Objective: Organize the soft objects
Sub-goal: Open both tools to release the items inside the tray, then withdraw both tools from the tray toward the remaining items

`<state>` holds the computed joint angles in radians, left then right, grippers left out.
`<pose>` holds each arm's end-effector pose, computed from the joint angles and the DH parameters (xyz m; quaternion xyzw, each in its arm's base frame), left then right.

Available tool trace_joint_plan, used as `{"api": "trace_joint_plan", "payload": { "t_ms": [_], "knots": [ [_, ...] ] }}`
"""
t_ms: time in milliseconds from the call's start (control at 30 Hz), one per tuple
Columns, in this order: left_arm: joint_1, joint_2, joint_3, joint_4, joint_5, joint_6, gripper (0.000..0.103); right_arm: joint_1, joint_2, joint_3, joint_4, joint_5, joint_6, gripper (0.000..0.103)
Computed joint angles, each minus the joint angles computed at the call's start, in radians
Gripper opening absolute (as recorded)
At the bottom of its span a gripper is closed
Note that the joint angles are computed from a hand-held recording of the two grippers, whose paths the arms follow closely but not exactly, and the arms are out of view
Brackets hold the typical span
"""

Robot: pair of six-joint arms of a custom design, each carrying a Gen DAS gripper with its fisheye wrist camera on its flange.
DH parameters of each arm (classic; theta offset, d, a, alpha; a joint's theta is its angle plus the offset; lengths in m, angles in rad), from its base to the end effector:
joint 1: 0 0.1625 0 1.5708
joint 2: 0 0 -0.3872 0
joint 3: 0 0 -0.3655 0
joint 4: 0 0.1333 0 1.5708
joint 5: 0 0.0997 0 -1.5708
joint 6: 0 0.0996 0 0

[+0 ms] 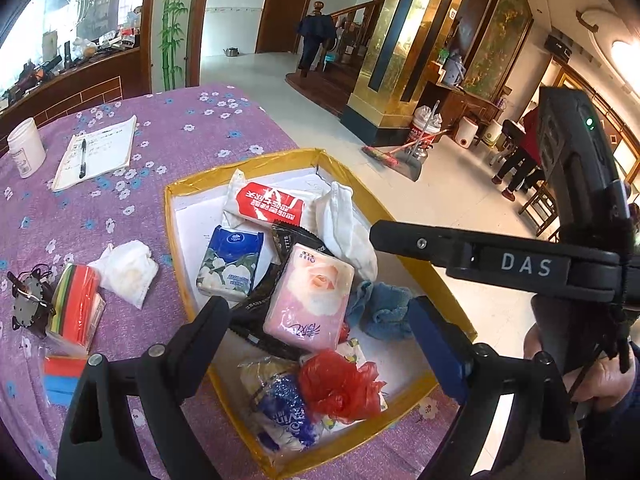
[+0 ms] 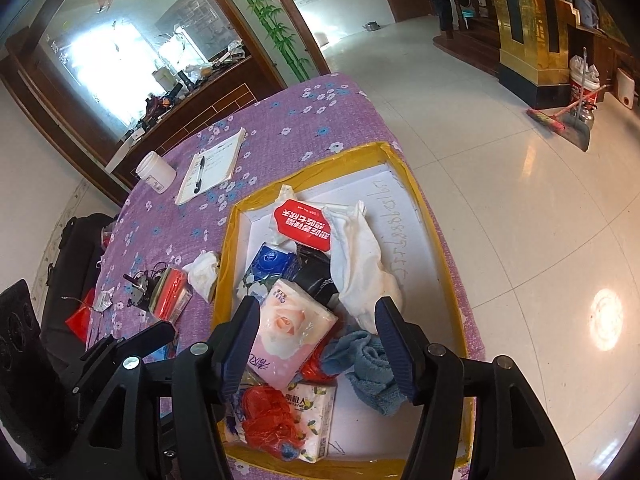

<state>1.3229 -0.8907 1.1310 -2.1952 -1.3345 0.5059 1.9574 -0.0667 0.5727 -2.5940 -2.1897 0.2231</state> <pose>-0.0266 -0.7434 0.3241 0.3378 0.9146 -0.1731 0.1391 0.3840 -0.7429 -0.0101 -0.0024 -0.9241 0.3207 0.2077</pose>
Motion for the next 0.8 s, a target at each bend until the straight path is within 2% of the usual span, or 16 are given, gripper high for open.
{"api": "trace_joint_plan", "payload": {
  "t_ms": [567,800],
  "knots": [
    [0.02,-0.043,0.004,-0.011,-0.04,-0.011,0.091,0.009,0.05,-0.083,0.048,0.016,0.001,0.067],
    [0.045,-0.055,-0.011,-0.012,-0.044,-0.028,0.091,0.017,0.115,-0.197,0.119,0.033,-0.009,0.067]
  ]
}}
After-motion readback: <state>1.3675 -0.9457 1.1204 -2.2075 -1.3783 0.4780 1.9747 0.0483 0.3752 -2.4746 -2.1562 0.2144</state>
